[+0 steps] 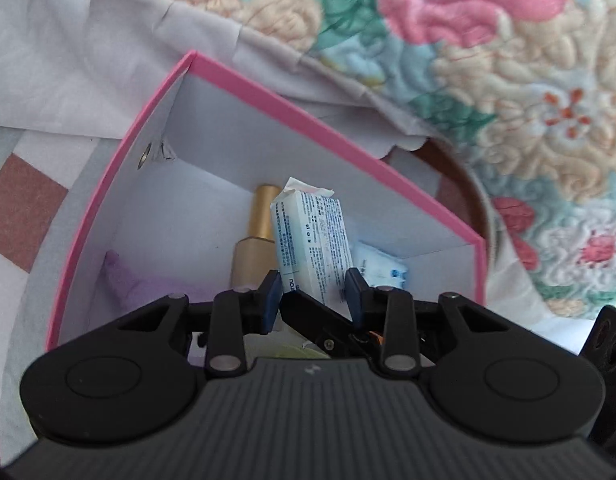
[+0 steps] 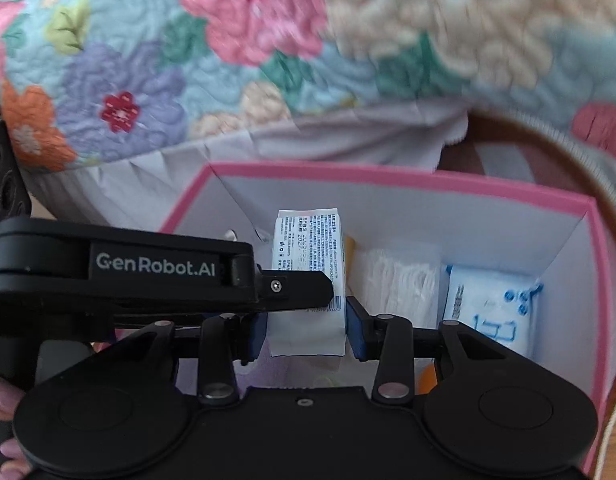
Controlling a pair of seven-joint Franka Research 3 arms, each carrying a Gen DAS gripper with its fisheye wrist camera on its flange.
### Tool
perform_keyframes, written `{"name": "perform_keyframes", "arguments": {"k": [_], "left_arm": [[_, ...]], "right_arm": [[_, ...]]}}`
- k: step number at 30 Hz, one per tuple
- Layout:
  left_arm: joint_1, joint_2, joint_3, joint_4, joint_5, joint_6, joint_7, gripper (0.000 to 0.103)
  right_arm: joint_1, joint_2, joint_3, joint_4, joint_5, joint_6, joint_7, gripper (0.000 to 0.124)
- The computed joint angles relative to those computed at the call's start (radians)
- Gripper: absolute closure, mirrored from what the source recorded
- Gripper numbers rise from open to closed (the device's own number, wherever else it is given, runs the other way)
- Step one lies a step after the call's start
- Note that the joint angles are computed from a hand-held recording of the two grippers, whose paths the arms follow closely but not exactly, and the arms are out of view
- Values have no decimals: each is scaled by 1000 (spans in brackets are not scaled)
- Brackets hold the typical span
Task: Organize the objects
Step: 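Carry the wipes packet into the pink box and lower it, then open the left gripper to release the packet beside the bottle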
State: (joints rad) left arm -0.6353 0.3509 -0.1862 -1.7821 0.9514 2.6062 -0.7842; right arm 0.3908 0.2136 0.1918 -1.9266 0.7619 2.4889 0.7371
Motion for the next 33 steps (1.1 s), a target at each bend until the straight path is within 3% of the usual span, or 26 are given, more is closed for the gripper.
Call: {"name": "perform_keyframes", "arguments": {"k": [5,9,14,16,22,29,33], "left_arm": [[13,25,9,0,-11,46,1,70],[15,45,13,18,-44,38,44,72],[-6,61,-1,70,-110,-72,151,72],[-18,61,-9,96,-128,-133,197,65],[-12,42,-32,115,-207,-144,282,59],[-51,3,-60,160,-243,-286,349,57],[-54,-37,-83,160,-278,-352,400,54]], "right_arm": [[5,43,-7,45,-55,-36,65,76],[-10,57,-6,70,-65,-96,73,73],[-15,6,-6,4,-68,-56,-1,67],[-18,-16,-9,-22,-56,-40,-27,67],[-29,-82,-19,-68,41,-39,-77,67],[-11,-217,-46,-154,48,-11,-132,67],[-10,-290,-75,-190,36,-39,-120,67]]}}
